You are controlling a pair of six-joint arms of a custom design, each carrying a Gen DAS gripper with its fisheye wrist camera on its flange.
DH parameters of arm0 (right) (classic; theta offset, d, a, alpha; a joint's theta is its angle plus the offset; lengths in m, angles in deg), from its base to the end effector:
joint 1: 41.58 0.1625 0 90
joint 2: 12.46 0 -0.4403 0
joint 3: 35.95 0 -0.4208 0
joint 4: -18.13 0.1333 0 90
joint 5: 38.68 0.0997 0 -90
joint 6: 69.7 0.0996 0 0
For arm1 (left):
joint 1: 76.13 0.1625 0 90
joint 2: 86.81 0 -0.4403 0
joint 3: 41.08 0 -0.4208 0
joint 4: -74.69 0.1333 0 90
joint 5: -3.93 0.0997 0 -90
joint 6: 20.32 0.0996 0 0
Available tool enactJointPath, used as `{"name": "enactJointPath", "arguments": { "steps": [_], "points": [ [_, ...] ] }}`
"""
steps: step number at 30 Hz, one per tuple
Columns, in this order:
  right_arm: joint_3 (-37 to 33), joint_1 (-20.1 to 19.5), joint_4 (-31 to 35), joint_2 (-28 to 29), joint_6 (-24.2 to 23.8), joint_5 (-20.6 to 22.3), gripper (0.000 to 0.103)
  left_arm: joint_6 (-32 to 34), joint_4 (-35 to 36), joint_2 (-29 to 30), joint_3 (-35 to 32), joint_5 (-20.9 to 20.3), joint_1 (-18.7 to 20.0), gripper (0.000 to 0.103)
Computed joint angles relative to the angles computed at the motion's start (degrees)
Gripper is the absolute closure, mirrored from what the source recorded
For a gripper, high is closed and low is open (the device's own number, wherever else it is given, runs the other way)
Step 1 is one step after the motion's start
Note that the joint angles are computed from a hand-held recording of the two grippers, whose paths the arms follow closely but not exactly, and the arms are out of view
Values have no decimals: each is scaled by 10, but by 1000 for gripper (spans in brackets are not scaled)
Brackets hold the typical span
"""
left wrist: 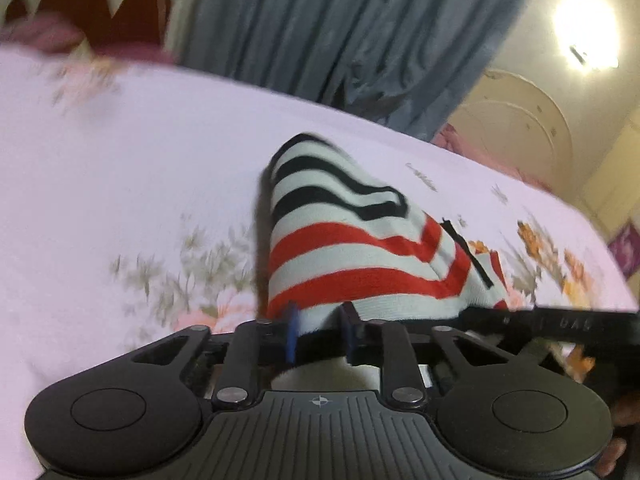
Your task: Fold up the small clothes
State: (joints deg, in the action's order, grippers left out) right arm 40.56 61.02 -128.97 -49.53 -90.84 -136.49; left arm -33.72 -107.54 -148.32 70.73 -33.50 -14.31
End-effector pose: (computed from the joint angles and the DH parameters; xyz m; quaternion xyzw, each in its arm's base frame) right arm 0.2917 -0.7558 0.0968 0.2761 -0.9465 0.1477 0.0785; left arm -0.0930 -0.6234 0.2473 -0.0494 0.8507 -0.4467 0.2727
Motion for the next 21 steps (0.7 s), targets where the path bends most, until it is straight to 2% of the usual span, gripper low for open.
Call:
{"name": "enactJointPath", "arguments": {
  "steps": [2, 3, 4, 7, 9, 10, 11, 12, 13, 15, 17, 21],
  "points": [
    [23, 12, -46, -8, -49, -10, 87, 30, 4, 3, -9, 5, -3, 86],
    [39, 15, -77, -17, -65, -2, 87, 46, -6, 6, -13, 5, -6, 93],
    [54, 16, -96, -27, -90, 5, 87, 62, -23, 6, -14, -4, -8, 97],
    [99, 21, -174, -59, -152, 21, 87, 113, -72, 19, -26, -56, -15, 97],
    [122, 14, -220, -68, -175, 29, 87, 112, -8, 37, -51, -48, -13, 97],
    [127, 7, -227, -69, -176, 18, 87, 85, 45, 41, -62, -68, -4, 97],
    [123, 3, -228, -61, -171, -15, 87, 66, 74, 46, -70, -92, 6, 97],
    [113, -5, -212, -49, -160, -53, 87, 61, 79, 47, -72, -106, 10, 99],
    [107, -19, -190, -43, -131, -68, 88, 57, 72, 50, -72, -107, 10, 100],
    [118, -33, -189, -55, -85, -36, 88, 50, 88, 43, -73, -110, 8, 100],
    [110, -30, -168, -56, -86, -39, 87, 57, 89, 35, -70, -112, 6, 99],
    [71, -36, -135, -46, -67, -5, 78, 95, -8, 33, -51, -90, 5, 99]
  ]
}}
